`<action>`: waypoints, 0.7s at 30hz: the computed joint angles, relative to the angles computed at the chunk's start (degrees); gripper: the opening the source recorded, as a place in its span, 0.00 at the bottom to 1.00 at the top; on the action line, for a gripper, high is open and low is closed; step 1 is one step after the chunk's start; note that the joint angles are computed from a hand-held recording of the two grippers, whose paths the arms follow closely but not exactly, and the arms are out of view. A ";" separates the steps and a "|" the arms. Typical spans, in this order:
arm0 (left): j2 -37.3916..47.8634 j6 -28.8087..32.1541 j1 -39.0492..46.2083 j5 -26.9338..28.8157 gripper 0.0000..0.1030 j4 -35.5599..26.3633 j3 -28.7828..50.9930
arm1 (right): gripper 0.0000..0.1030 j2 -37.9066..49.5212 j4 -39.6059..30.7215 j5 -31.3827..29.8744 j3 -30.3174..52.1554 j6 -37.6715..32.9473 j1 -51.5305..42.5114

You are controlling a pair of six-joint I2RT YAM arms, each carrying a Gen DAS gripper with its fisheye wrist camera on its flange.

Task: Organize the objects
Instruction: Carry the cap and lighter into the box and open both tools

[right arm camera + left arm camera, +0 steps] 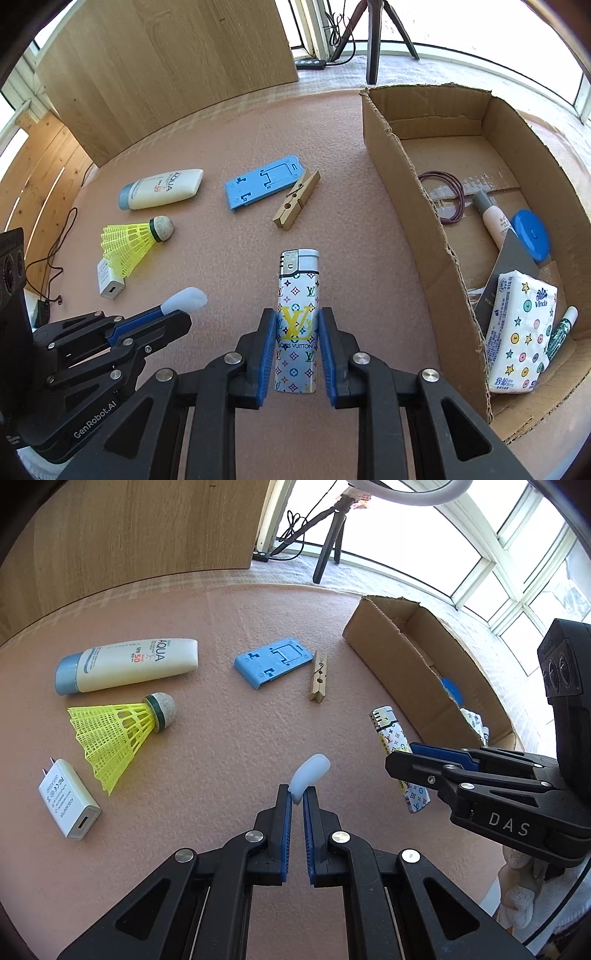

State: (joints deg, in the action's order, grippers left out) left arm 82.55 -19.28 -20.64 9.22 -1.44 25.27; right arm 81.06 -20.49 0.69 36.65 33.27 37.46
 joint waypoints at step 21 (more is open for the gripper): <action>10.57 -4.19 -11.54 -6.28 0.06 -6.61 23.51 | 0.20 -15.68 -12.20 -7.72 2.50 -18.51 -22.16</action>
State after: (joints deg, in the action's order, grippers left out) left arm 93.12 -23.48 -32.18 2.94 -8.05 48.78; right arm 65.38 -32.69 -7.03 39.15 14.77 15.30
